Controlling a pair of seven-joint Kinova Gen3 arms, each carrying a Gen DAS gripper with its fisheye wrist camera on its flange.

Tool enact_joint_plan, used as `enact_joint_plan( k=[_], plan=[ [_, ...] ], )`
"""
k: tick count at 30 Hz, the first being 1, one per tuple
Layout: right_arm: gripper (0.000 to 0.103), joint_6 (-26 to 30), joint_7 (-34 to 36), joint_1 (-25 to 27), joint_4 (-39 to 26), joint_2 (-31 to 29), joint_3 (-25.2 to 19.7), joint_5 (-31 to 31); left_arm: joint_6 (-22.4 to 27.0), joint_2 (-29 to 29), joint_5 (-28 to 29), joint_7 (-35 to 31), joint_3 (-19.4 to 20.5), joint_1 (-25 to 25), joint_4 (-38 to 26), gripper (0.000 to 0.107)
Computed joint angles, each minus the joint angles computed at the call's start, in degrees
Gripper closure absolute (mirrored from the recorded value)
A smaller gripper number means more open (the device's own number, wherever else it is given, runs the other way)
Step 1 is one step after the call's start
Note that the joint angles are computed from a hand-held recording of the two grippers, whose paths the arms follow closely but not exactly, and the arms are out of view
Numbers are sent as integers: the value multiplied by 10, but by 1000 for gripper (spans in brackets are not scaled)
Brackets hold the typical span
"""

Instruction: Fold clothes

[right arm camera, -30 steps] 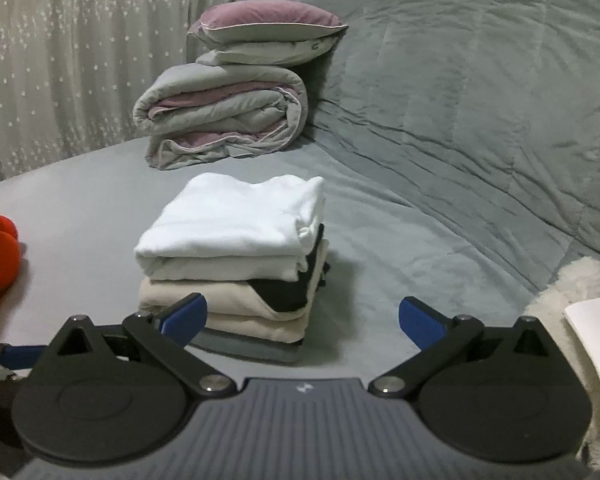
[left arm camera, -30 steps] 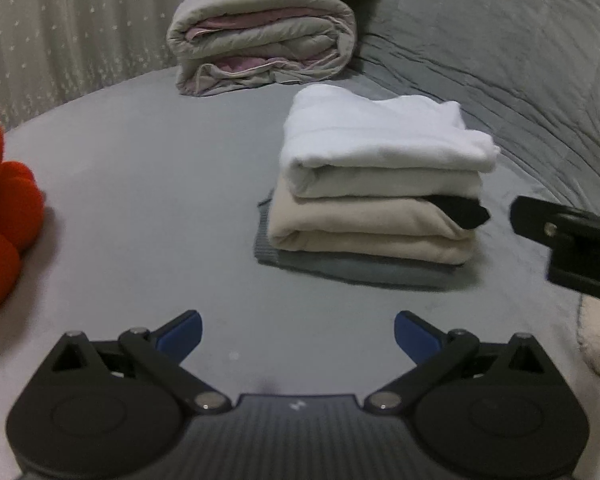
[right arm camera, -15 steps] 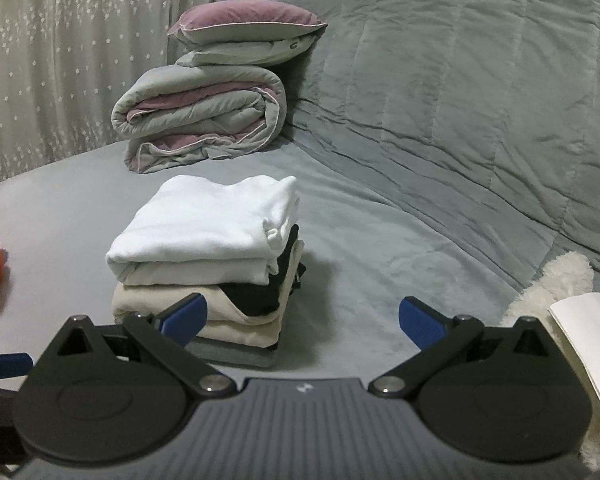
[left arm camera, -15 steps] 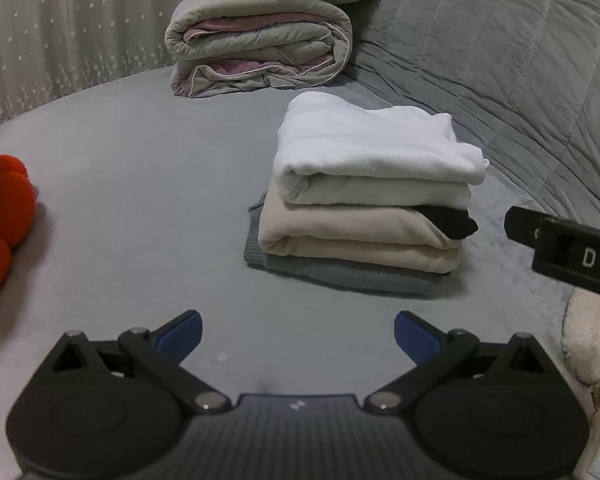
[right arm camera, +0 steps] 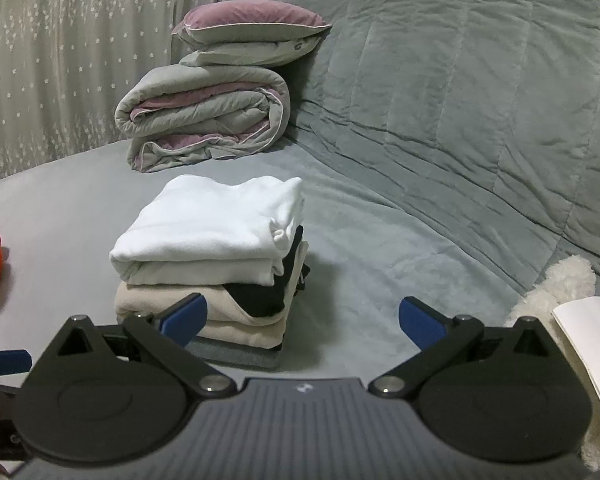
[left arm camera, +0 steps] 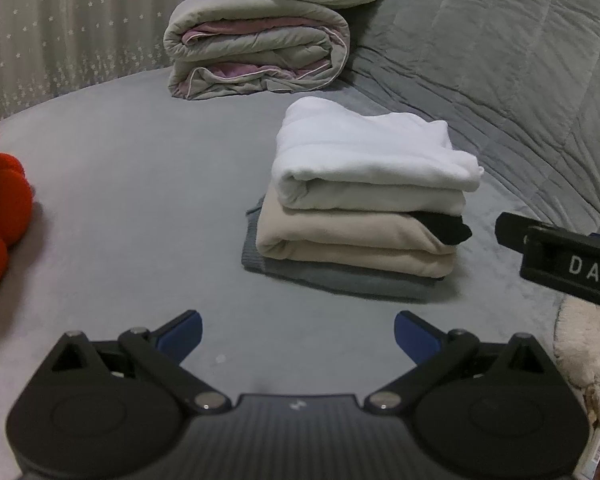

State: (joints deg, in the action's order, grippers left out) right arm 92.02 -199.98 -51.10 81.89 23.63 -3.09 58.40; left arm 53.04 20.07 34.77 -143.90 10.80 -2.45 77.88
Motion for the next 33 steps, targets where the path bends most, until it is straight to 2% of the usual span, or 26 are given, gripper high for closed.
enact_joint_plan(
  k=[17, 33],
  plan=[
    [0, 3, 8, -1, -5, 2, 1, 0, 0, -1, 16, -8, 0, -8, 2, 5],
    [0, -4, 9, 2, -2, 1, 2, -1, -11, -1, 8, -9, 1, 0, 7, 5]
  ],
)
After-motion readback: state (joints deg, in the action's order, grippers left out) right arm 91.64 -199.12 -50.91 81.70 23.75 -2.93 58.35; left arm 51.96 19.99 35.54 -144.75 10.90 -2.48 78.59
